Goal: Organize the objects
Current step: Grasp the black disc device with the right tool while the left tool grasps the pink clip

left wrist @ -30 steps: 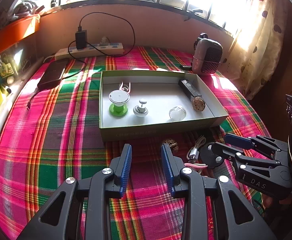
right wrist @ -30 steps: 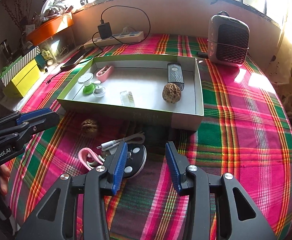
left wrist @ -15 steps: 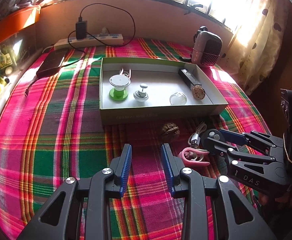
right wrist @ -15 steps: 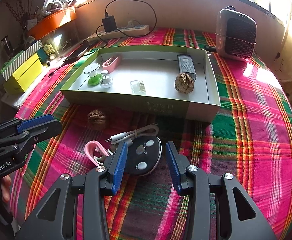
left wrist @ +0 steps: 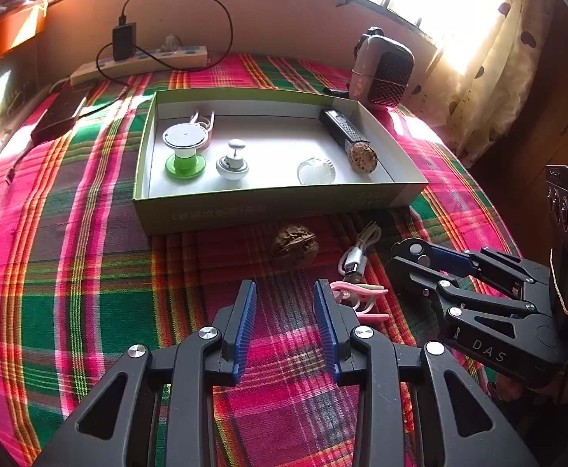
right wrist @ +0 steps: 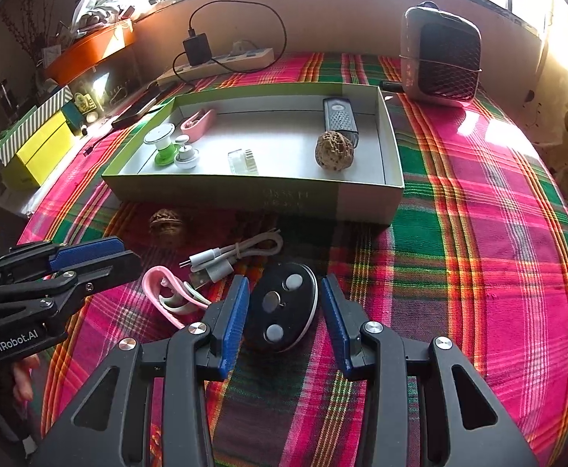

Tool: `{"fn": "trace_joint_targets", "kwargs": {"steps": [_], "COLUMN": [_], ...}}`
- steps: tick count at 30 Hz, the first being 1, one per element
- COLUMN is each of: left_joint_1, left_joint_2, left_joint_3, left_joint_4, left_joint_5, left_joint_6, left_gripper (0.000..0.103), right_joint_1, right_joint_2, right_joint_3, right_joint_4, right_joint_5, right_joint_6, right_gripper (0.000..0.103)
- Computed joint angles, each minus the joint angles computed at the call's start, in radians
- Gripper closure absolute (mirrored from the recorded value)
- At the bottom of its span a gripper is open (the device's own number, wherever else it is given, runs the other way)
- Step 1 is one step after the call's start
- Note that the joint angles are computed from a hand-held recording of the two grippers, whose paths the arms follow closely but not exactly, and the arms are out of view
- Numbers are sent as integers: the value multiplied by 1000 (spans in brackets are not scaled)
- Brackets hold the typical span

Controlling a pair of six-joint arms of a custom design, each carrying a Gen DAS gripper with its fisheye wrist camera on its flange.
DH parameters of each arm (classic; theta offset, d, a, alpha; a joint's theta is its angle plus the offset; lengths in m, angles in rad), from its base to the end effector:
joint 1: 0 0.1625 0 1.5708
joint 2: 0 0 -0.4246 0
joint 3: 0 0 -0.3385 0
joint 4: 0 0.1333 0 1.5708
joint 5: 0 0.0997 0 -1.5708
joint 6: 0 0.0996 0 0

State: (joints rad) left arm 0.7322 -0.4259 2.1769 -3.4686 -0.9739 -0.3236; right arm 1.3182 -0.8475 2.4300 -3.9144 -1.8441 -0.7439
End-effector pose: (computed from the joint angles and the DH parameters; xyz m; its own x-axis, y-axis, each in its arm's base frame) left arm -0.1982 -0.4327 -0.0620 -0.8161 0.3208 -0.4807 0.5023 0.8051 -0.3155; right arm -0.0008 -0.4288 0.1416 -0.7743 -0.1650 0.6109 -0.4667 0.8009 -0.3752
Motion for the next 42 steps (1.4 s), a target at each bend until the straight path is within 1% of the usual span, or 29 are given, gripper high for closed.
{"fn": "trace_joint_targets", "kwargs": {"steps": [1,4,10,19,28,33,35,37,42], "left_joint_1": [-1,-1,6,-33,-76,-97,-109,-121,-119], "left_joint_2": [3,7,20,37,48,58,59,62,56], "left_joint_3": [-4,-14,-33,-7,7,6,7,9,-6], "left_joint_4": [2,-4,0,-16,-2,18,21,12,36], "left_joint_5": [-3,-15,-55,-89,-110,-126,-115,-77,-17], "left_joint_6": [3,17,34,35,17,31,51,67,90], "left_gripper": [74,74,74,74,74,74,74,74,73], "right_joint_1": [-5,-18,-41,-66,-89,-107,-114,-121,-132], "right_joint_2": [-4,-11,-28,-49,-66,-78,-84,-89,-101], "right_joint_3": [6,18,37,53,73,85,89,94,101], "right_joint_4": [-4,-17,-29,-34,-45,-55,-55,-57,-53], "right_joint_5": [8,17,36,59,77,91,98,104,112], "right_joint_6": [-1,-6,-10,-18,-25,-29,-29,-30,-38], "right_gripper": [68,70,70,70,70,70,70,70,70]}}
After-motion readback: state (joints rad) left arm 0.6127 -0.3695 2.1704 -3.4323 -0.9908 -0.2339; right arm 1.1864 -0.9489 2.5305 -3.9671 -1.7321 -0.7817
